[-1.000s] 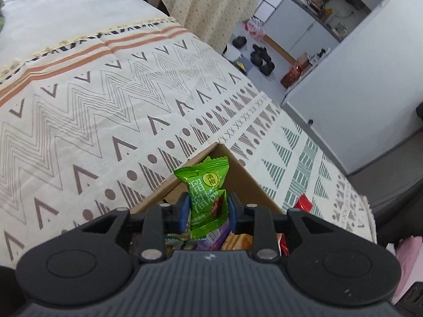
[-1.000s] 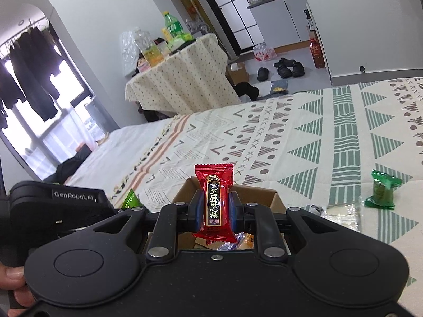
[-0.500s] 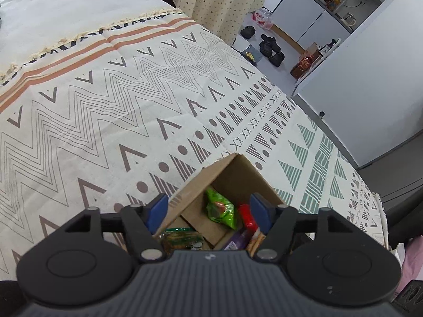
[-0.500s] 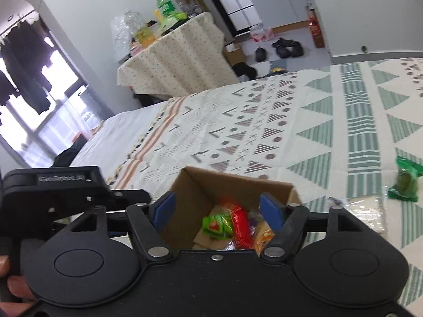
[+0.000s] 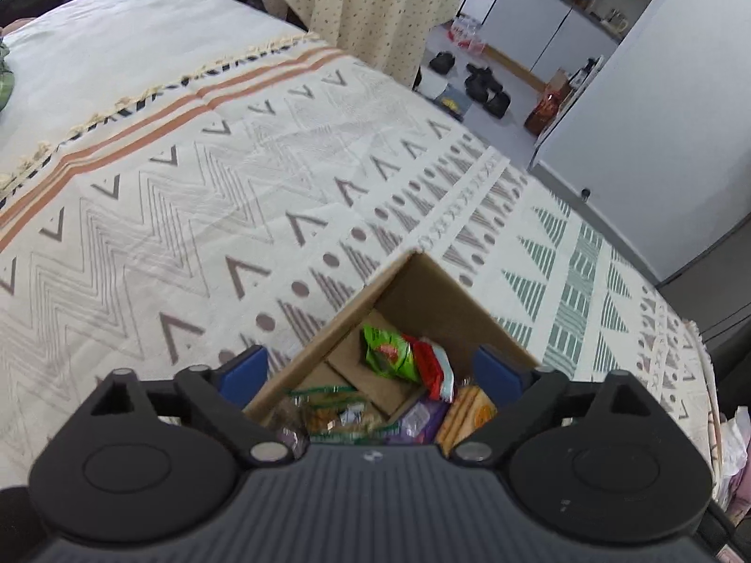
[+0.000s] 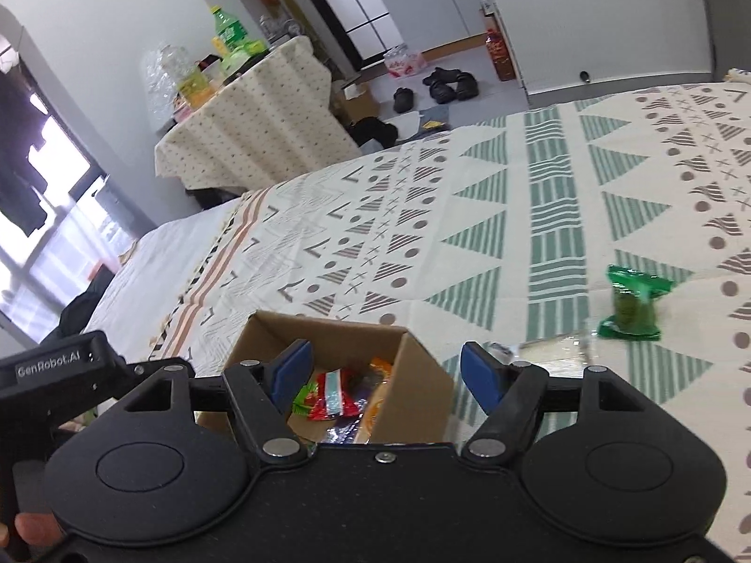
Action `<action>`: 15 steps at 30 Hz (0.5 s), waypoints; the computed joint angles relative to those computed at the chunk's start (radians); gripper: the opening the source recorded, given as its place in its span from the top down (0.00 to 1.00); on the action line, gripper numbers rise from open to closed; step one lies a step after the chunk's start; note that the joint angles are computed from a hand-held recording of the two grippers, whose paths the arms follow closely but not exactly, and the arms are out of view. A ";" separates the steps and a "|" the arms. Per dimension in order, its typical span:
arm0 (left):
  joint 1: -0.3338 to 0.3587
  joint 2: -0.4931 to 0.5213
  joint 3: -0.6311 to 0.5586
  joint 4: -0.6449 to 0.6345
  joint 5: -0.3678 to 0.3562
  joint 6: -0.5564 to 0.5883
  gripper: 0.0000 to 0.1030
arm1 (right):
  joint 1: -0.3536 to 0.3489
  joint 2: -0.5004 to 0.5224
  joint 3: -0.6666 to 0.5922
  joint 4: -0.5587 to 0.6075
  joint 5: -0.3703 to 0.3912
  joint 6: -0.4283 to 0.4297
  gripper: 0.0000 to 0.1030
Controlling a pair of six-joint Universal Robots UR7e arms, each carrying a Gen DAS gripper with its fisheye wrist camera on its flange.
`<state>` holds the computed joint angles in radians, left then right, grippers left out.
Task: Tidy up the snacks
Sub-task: 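Withdraw both grippers from the box toward the clear packet and green candy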
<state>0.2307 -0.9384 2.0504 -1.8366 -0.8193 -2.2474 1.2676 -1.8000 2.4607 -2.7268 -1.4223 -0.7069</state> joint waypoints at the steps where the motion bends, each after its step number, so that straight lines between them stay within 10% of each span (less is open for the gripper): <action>1: -0.002 0.003 -0.001 -0.011 -0.003 0.009 0.08 | -0.005 -0.007 -0.002 0.008 0.003 0.000 0.32; 15: -0.025 0.094 -0.108 0.043 -0.043 -0.002 0.04 | -0.108 -0.111 -0.041 0.164 0.080 -0.054 0.14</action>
<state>0.2054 -0.8449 1.9429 -1.7941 -0.8621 -2.2495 1.1593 -1.9111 2.4198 -2.5623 -1.3420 -0.7609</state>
